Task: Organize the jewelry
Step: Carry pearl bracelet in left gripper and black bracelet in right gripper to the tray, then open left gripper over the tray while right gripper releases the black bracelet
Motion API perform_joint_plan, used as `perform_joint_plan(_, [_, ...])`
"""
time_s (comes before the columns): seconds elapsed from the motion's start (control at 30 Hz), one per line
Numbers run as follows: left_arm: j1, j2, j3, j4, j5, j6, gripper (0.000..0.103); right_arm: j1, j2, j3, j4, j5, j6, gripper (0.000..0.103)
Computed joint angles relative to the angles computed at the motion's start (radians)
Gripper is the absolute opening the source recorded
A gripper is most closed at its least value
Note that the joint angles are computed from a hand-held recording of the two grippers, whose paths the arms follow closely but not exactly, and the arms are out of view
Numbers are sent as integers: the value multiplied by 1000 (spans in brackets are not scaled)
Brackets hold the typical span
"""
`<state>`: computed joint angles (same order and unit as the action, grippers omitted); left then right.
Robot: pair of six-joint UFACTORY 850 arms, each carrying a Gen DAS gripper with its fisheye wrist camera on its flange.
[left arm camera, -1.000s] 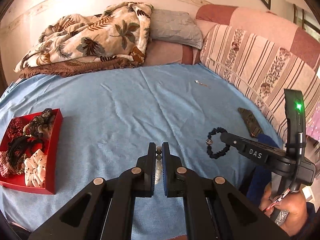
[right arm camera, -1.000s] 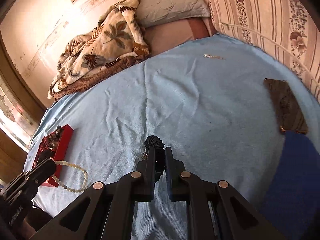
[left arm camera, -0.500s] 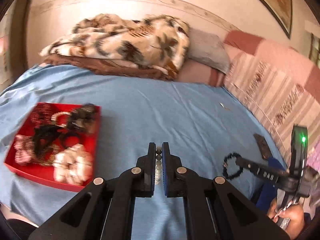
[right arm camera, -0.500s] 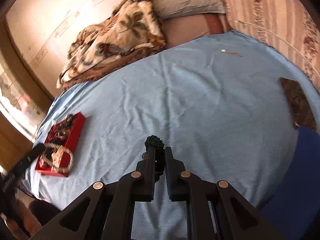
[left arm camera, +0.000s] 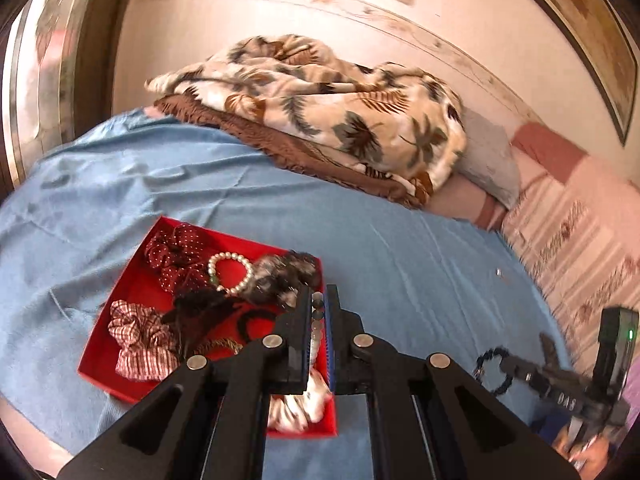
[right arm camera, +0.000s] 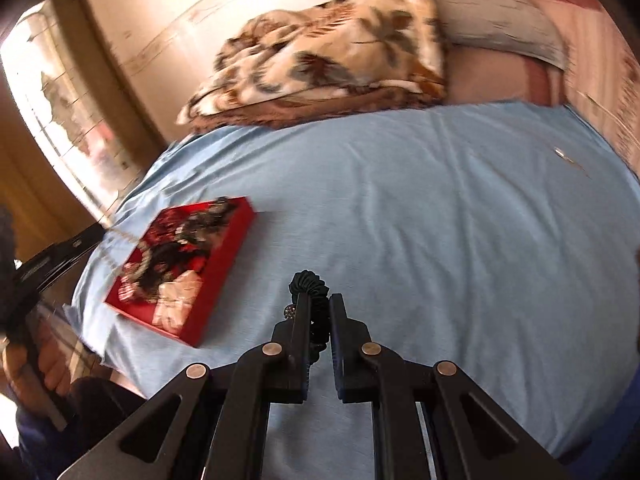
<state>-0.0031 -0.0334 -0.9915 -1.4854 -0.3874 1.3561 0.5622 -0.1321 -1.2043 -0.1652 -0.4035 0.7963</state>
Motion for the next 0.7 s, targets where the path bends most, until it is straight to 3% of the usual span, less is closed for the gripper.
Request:
perform_joint_plan(0.23, [71,-210,-195,162,-184,-243,5,45,-152,-192,93,-41,-168,10])
perform_joint_plan(0.5, [57,-346,-364,316,-124,-354,5,75,-319,-401,170,-82,-298,10])
perform_joint_plan(0.7, [78,-378,-386,340,-173,-364,5,86,-443,-555,222,-111,-386,10])
